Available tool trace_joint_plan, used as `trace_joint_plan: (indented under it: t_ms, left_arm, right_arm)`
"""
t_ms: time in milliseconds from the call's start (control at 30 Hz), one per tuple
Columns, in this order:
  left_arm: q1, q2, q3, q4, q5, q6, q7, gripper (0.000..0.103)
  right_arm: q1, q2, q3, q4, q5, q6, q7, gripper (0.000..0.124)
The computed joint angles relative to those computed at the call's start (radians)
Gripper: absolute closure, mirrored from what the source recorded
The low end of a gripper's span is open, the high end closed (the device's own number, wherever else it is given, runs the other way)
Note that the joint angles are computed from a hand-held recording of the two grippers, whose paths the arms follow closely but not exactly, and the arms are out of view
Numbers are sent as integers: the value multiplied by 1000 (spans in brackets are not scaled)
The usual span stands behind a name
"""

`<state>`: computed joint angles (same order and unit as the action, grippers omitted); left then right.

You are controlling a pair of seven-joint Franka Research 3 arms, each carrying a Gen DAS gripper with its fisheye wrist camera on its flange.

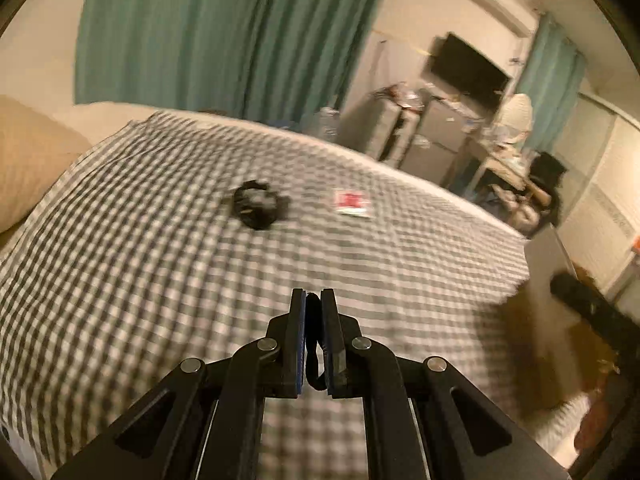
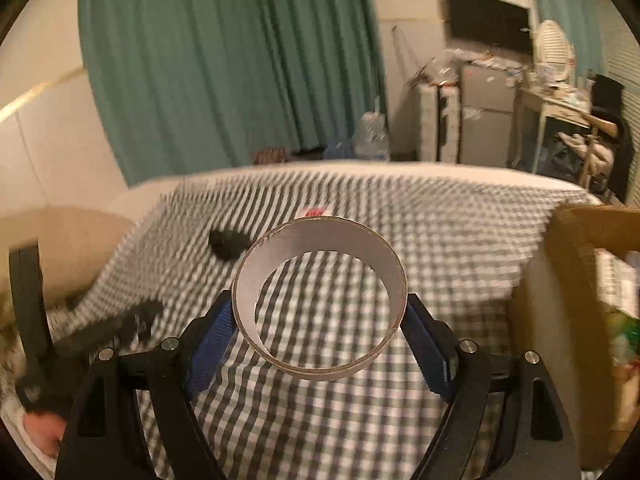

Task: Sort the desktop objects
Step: 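Carry the hair tie and tape roll over the box and release both, then grasp the black round cup with the left tool while the right grasps the red-white sachet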

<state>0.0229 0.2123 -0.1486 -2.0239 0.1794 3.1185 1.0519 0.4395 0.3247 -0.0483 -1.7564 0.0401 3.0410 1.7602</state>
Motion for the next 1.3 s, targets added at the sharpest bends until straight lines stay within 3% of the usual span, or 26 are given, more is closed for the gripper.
trace_joint_plan:
  t_ms: [100,133,233,267,367,467,567,733,900,933,967,1033,1067,1133,1200,1300]
  left_arm:
    - [9,-46,-72,3,-26,7,68,96]
    - [35,-57,-131,14,-76,7,134,96]
    - [54,-64,-233,55,-211,14,269,96]
    - [45,-57,-255,80,-239,8,302,96]
    - [-72,-7,-224,187,-200,-31,298,96]
    - [-129,78,-258,317,-217,-87,320,96]
    - [-198,170,-261,448,-199,-131,328,96]
    - [-346,326,-176,675,-90,-265,303,96]
    - [-372,435,-164,795,-85,-319,294,92]
    - [-367,445,-169,803,-87,-323,307,82]
    - [-365,454,-174,816,-86,-336,324,60]
    - [-336,453,-204,799,-104,-326,385,30]
    - [-317,448,-224,782,-123,-301,410,22]
    - [-283,440,-255,758,-169,-265,428,18]
    - [-238,425,-295,735,-227,-250,445,18]
    - [-203,361,-286,658,-266,-210,427,17]
  right_arm:
    - [2,-136,-64,-135,-24,59,65,42]
    - [20,-180,-113,-175,-78,68,125,42]
    - [75,-291,-275,-254,-443,69,448,42]
    - [59,-319,-280,-271,-504,64,492,42]
    - [-16,-387,-260,-310,-632,32,575,42]
    - [-58,-411,-243,-323,-606,-10,520,42]
    - [-74,-417,-247,-334,-490,-43,386,42]
    - [-108,-360,-249,-311,-227,-96,148,42]
    - [-175,-309,-207,-289,-42,-90,-8,41]
    - [-189,-296,-197,-275,-27,-92,-12,39]
    - [-204,-283,-191,-263,-45,-94,17,31]
    - [-228,-270,-183,-251,-92,-88,106,25]
    - [-244,-267,-163,-252,-47,-76,86,25]
    - [-280,-265,-121,-256,52,-63,32,25]
    - [-300,-270,-98,-264,41,-56,54,25]
    - [-323,-289,-66,-284,-31,-45,103,25]
